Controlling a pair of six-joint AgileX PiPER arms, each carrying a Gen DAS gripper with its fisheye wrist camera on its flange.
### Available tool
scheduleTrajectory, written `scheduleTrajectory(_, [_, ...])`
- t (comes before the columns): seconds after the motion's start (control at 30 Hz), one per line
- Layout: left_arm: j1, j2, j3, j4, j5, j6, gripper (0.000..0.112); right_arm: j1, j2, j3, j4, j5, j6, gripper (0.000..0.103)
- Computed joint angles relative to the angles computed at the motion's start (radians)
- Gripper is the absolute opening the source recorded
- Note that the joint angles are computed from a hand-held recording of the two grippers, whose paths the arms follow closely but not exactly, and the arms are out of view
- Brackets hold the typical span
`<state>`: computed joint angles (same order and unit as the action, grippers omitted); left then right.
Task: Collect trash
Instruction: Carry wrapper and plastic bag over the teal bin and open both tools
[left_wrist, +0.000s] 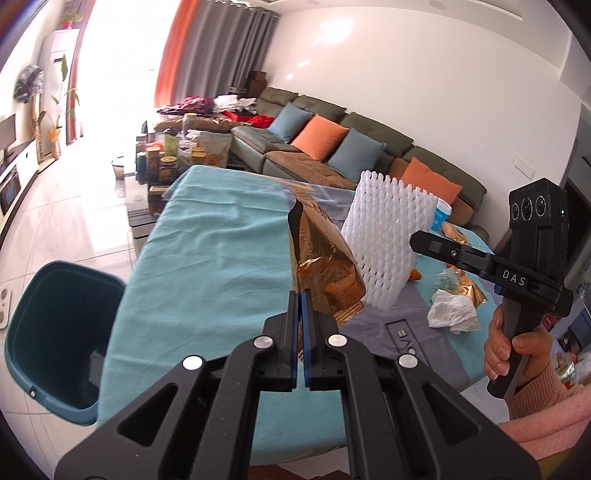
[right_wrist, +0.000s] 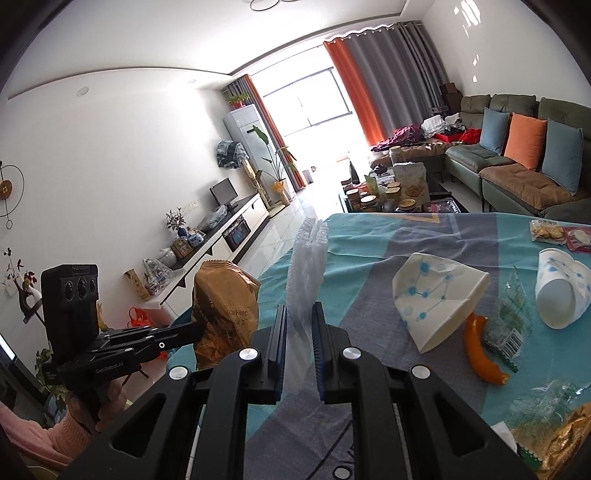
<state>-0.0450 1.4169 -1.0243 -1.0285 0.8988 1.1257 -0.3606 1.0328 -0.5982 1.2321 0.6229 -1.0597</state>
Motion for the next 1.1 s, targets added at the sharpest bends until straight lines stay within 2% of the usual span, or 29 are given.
scheduleTrajectory(0.53, [0.259, 0.015, -0.003, -0.015, 0.087, 0.065, 0.002, 0.298, 0.159, -0.121, 0.044, -0.150, 0.014, 0.012])
scheduleTrajectory(1.1, [0.428, 0.042, -0.029, -0.018, 0.083, 0.080, 0.002, 0.495, 0.336, -0.283, 0.066, -0.210, 0.014, 0.012])
